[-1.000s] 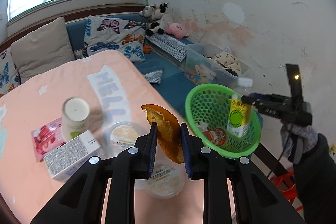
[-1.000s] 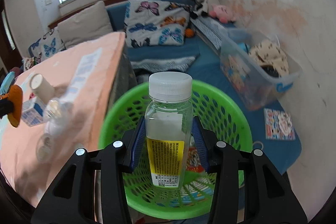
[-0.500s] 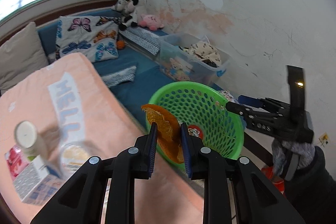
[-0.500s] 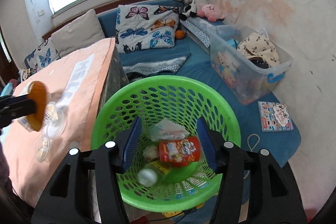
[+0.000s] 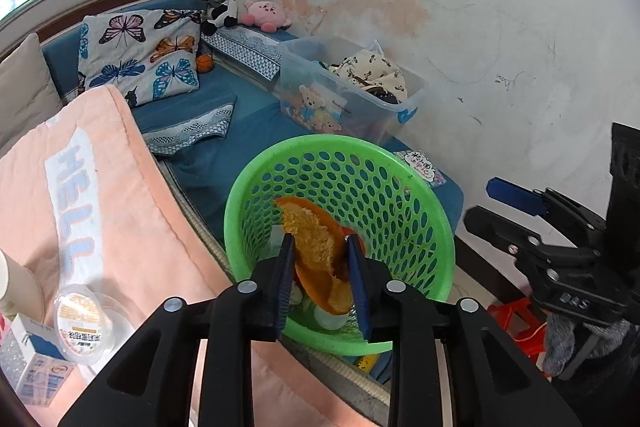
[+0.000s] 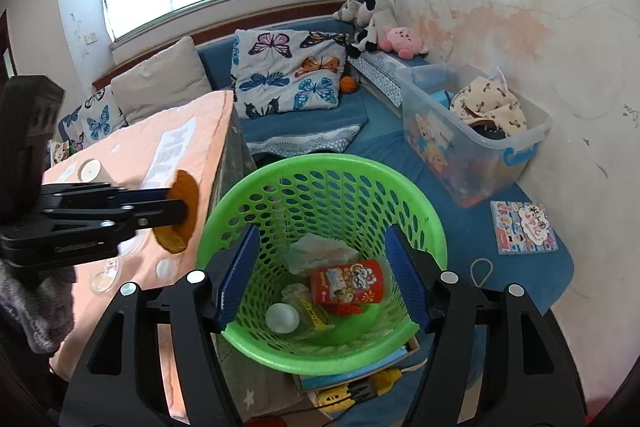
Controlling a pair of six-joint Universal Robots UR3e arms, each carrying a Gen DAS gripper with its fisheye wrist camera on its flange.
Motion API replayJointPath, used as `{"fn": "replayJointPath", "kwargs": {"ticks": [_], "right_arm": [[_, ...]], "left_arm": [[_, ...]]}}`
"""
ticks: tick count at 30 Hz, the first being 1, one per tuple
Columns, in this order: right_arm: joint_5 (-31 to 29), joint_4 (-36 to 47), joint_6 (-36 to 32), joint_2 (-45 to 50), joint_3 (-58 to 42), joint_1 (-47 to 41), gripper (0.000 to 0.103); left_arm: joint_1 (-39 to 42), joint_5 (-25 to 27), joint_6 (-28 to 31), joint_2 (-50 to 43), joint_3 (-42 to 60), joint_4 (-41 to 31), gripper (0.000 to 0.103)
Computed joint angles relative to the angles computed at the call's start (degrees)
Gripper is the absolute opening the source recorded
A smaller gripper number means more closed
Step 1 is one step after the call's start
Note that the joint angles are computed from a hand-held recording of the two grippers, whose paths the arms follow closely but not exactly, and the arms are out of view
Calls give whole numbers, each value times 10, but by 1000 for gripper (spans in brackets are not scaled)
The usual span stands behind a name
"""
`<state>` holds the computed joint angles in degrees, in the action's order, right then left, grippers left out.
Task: Collect trash
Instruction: 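Carry peel and bottle to the green basket and release both, then move both grippers back to the table over the carton and cups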
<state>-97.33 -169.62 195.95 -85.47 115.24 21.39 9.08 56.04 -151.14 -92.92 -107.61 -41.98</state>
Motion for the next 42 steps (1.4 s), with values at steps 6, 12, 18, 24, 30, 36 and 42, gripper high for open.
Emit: {"fn": "replayJointPath", "kwargs": {"ticks": [6, 12, 18, 24, 30, 36, 42], "right_arm": [[-1, -4, 5, -6, 8, 8, 67], [1, -4, 7, -2, -1, 26, 68], [0, 0, 4, 33, -47, 65, 69], [11, 11, -4, 87, -116, 108, 73], [23, 45, -19, 161, -211, 153, 76], [51, 77, -33, 238, -307, 187, 81], [72, 132, -51, 324, -416, 209, 82]], "left_arm": [[11, -16, -3, 10, -18, 15, 52], [54, -28, 22, 65, -48, -7, 56], [149, -50, 75, 147, -81, -72, 56], [274, -83, 144, 212, -99, -163, 57], [374, -99, 208, 247, -115, -229, 58], [463, -112, 271, 257, -115, -296, 58], [524, -116, 322, 269, -124, -342, 58]]}}
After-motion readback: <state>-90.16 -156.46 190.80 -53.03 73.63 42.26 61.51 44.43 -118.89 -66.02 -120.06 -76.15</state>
